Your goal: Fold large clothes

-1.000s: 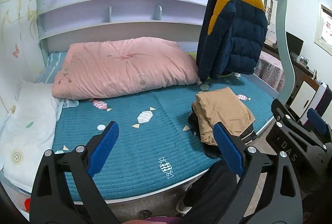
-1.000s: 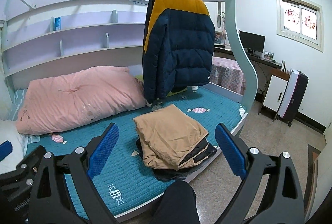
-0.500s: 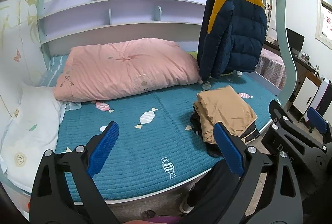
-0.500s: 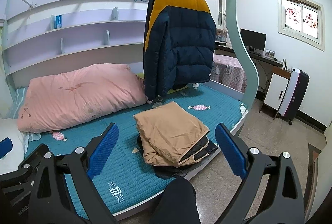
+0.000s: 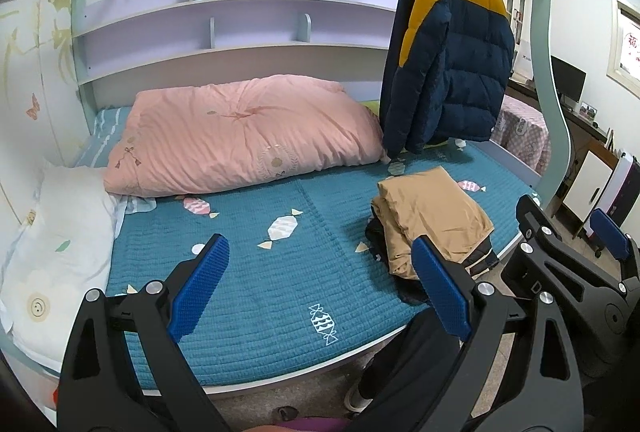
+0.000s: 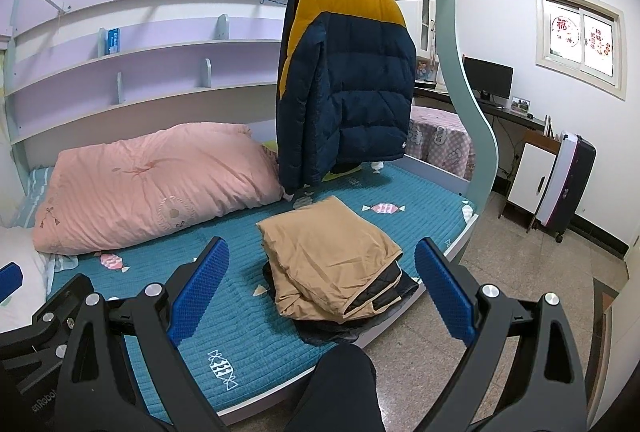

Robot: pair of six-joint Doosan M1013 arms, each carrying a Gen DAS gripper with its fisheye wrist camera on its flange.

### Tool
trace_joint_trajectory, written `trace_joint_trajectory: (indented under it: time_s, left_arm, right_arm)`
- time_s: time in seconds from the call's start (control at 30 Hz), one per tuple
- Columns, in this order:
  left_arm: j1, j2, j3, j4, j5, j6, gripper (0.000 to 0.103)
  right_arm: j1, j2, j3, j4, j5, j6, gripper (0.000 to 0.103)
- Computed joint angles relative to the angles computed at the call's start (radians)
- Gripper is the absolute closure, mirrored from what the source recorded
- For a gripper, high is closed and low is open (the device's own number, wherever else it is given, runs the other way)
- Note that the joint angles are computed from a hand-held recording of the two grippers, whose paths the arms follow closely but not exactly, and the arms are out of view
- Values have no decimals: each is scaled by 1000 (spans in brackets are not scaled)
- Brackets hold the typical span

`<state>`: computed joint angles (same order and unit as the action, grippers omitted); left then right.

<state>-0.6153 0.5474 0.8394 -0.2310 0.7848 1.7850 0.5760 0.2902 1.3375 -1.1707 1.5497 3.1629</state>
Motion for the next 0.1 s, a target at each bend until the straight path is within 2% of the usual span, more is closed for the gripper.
trace_joint_trajectory:
  time_s: [0.1]
  left_arm:
    - [-1,1,-3,3,2,0,10]
  right_arm:
    - [-2,-1,0,-1,-1,-4,12]
